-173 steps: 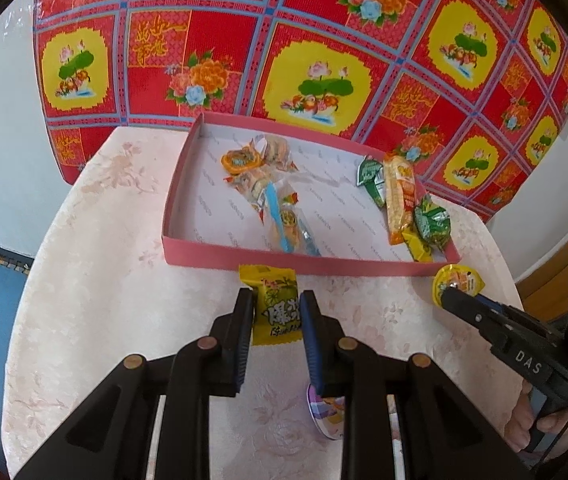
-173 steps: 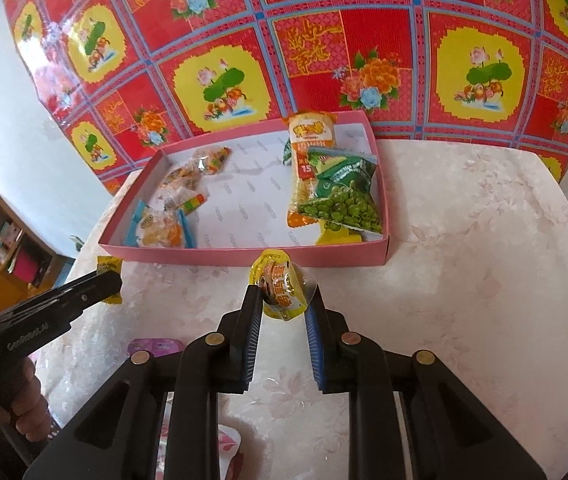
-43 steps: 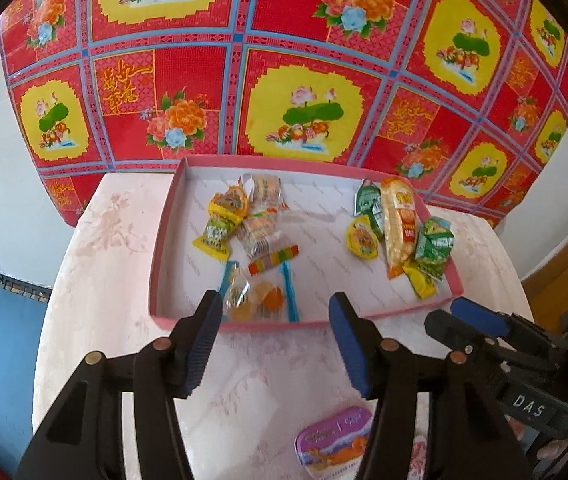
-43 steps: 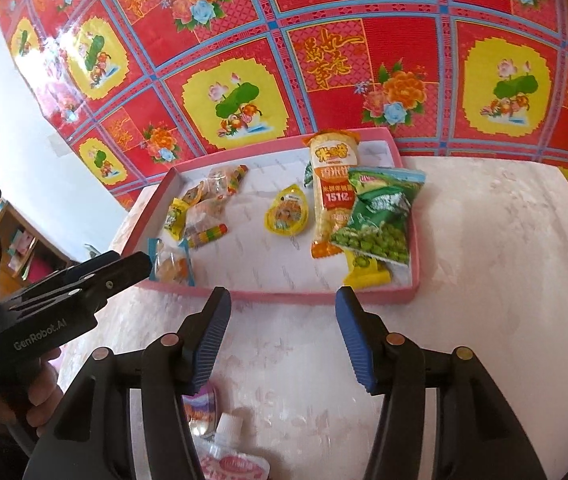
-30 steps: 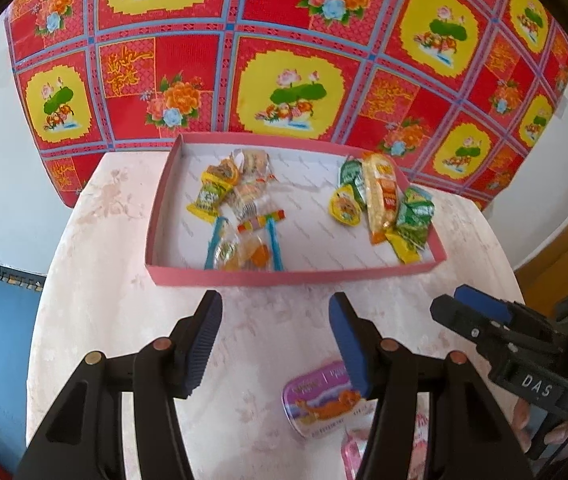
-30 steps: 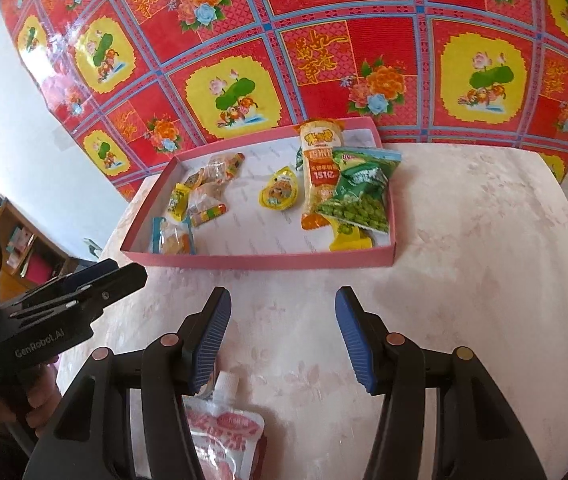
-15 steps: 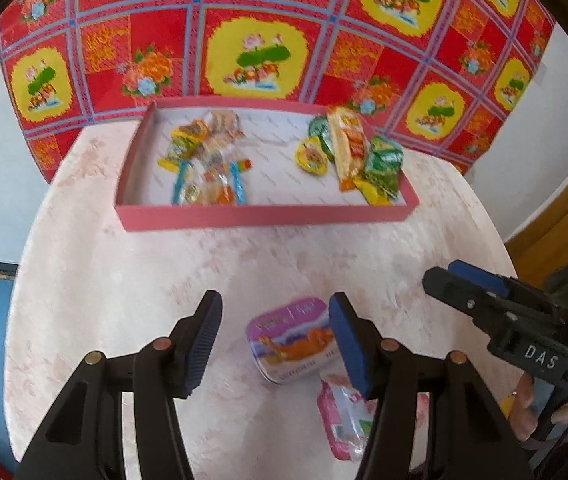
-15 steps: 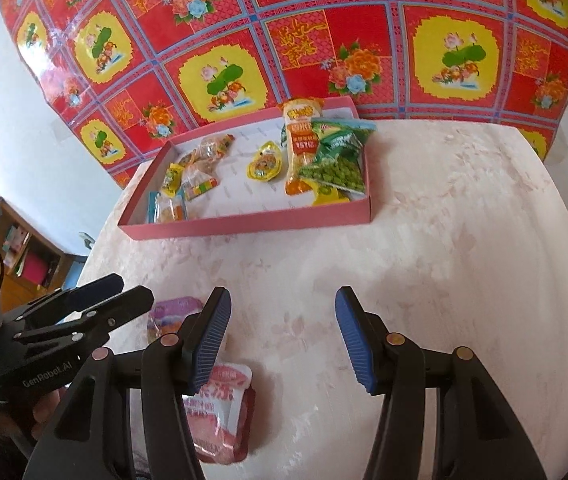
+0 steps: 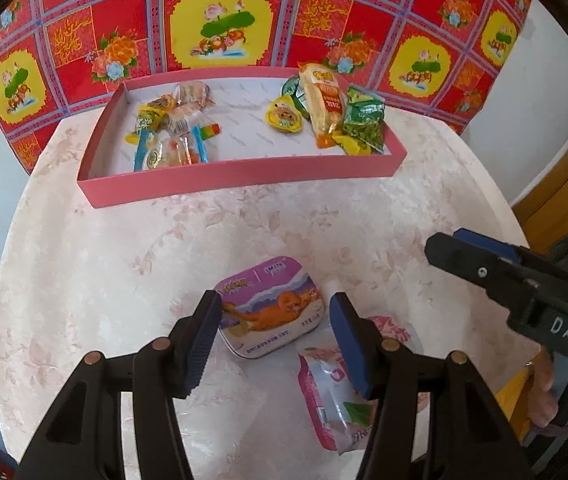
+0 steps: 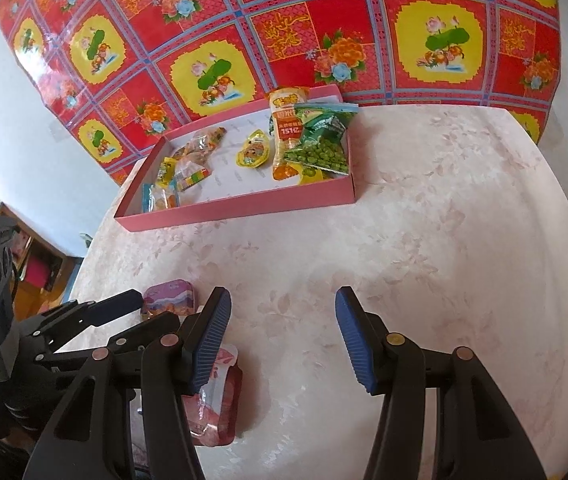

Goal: Organize snacks
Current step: 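Move the left tool to the purple tin while the right tool reaches the pink juice pouch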

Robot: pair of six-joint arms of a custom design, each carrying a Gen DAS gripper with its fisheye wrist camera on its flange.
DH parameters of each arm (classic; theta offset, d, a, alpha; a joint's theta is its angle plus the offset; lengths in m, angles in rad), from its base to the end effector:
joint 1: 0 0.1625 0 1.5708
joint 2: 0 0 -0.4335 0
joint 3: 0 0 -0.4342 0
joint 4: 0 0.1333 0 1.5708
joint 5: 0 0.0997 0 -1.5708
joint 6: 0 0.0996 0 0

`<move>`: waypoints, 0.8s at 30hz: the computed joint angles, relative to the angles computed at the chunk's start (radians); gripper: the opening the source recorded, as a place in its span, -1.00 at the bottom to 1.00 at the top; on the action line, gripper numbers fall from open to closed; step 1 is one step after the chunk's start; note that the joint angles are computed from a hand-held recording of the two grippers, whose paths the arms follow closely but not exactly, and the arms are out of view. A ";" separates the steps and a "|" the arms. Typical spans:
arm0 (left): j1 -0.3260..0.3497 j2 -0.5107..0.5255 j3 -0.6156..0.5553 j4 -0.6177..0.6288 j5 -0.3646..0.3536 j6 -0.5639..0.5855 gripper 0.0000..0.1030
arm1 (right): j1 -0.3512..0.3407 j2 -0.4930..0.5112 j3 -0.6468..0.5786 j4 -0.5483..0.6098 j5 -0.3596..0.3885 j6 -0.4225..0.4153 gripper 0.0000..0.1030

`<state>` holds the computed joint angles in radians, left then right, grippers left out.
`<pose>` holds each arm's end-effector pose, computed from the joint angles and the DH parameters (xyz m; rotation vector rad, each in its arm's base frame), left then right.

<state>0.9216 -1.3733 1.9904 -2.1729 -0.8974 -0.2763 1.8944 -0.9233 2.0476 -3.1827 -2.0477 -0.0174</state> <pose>-0.1694 -0.5465 0.2570 0.4712 2.4622 -0.3749 0.2670 -0.5206 0.0852 0.2916 -2.6379 0.7494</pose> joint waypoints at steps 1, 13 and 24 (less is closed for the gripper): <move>-0.002 0.002 0.002 0.001 0.012 0.000 0.19 | -0.001 -0.001 0.000 0.001 0.001 0.000 0.09; 0.006 0.012 0.002 0.008 0.019 -0.013 0.31 | -0.014 -0.001 0.005 0.005 0.020 0.006 0.08; 0.012 0.018 0.017 -0.029 0.040 0.012 0.34 | -0.012 0.002 0.001 0.018 0.027 0.009 0.08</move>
